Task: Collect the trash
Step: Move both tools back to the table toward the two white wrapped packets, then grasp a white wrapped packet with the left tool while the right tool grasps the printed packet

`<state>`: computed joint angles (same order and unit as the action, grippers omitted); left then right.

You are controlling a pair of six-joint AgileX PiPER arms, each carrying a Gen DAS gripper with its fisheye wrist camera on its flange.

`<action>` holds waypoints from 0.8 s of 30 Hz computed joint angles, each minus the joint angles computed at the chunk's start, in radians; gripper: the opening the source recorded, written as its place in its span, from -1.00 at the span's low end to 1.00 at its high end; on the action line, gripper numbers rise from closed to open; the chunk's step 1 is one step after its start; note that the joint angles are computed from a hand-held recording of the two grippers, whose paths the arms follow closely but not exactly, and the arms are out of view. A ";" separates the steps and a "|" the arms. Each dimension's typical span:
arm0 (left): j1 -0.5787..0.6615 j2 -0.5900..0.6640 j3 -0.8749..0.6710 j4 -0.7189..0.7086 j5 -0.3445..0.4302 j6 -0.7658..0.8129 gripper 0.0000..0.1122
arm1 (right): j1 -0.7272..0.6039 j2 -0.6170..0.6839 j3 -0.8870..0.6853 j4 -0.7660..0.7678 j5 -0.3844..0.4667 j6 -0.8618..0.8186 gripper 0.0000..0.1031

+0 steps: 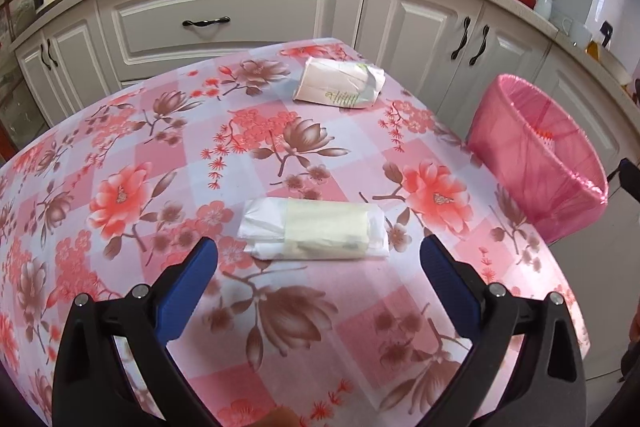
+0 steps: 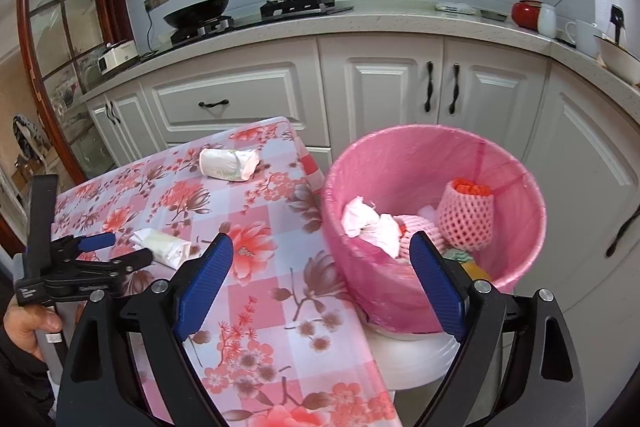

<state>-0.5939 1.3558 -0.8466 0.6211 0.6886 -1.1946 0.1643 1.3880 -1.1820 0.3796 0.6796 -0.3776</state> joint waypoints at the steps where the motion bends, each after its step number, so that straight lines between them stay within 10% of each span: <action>1: 0.014 0.020 -0.007 -0.011 -0.008 0.018 0.74 | 0.009 0.006 -0.007 -0.008 0.000 0.008 0.64; 24: 0.234 0.142 -0.041 -0.309 -0.154 0.412 0.40 | 0.282 0.335 -0.367 -0.271 0.061 0.295 0.64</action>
